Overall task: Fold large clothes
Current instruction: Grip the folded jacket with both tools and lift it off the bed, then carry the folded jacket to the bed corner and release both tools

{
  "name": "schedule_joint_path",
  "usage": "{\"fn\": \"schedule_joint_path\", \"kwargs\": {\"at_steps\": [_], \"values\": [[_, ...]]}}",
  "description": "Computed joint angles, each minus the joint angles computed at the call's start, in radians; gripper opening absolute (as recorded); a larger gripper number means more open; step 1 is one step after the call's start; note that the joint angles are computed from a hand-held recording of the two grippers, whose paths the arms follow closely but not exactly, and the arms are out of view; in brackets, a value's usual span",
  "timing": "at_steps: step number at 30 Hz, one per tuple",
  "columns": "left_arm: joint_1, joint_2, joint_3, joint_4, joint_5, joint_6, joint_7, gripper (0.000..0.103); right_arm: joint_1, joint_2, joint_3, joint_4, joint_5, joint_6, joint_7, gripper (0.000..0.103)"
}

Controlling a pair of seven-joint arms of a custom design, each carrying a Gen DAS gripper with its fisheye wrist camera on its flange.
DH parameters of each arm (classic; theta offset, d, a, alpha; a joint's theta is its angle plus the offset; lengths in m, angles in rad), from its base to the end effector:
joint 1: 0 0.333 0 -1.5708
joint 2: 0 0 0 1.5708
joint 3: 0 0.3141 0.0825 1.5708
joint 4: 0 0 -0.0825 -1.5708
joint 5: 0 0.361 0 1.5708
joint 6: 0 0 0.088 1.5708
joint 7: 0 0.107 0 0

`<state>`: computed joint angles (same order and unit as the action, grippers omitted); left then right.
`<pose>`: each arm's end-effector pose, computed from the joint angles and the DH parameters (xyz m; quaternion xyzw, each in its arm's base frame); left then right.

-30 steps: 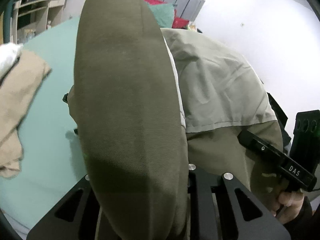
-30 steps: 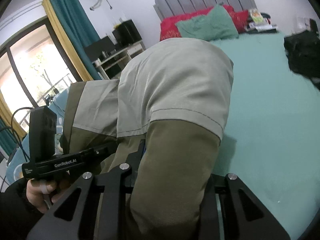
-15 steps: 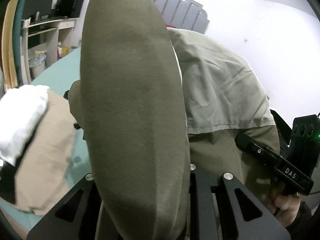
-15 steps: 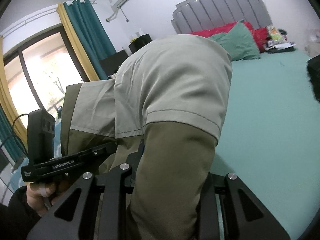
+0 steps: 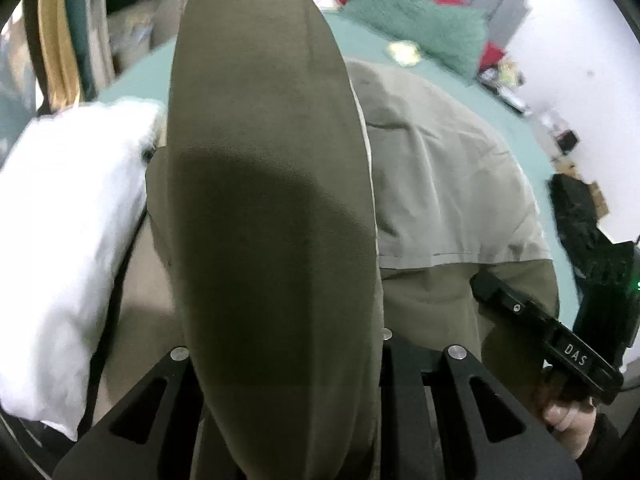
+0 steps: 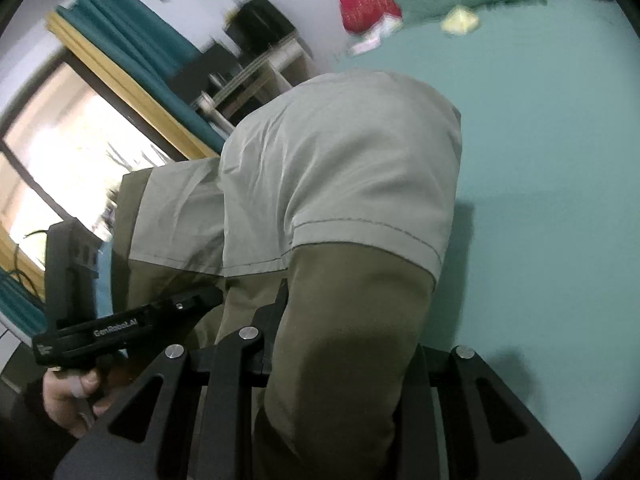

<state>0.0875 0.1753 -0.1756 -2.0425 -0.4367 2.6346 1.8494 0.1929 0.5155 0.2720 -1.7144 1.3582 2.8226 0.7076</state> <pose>0.5949 -0.0379 0.4132 -0.6775 0.6900 -0.2487 0.0553 0.6308 0.2343 0.3430 -0.6373 0.6181 0.0563 0.4568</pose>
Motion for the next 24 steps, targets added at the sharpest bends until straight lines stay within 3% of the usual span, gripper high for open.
{"fn": "schedule_joint_path", "kwargs": {"at_steps": [4,8,10,14,20,24], "values": [[0.006,0.053,0.014,0.054,0.071,-0.098,-0.028,0.023,0.055,0.046,-0.072,0.039,-0.249,-0.044,0.277,0.027],[0.058,0.171,0.030,0.226,0.123,-0.264,0.002,0.026,0.073,0.070,-0.116,0.073,-0.424,-0.099,0.483,0.034],[0.059,0.262,0.012,0.330,0.137,-0.329,-0.062,0.029,0.061,0.093,-0.120,0.096,-0.470,-0.139,0.570,0.039],[0.069,0.364,0.003,0.478,0.187,-0.473,-0.057,0.038,0.046,0.111,-0.120,0.111,-0.560,-0.187,0.692,0.049],[0.057,0.484,-0.007,0.665,0.253,-0.629,-0.084,0.039,0.065,0.139,-0.162,0.176,-0.730,-0.306,0.924,0.065],[0.051,0.542,-0.007,0.756,0.272,-0.707,-0.131,0.039,0.059,0.155,-0.167,0.219,-0.801,-0.382,1.006,0.072]]}}
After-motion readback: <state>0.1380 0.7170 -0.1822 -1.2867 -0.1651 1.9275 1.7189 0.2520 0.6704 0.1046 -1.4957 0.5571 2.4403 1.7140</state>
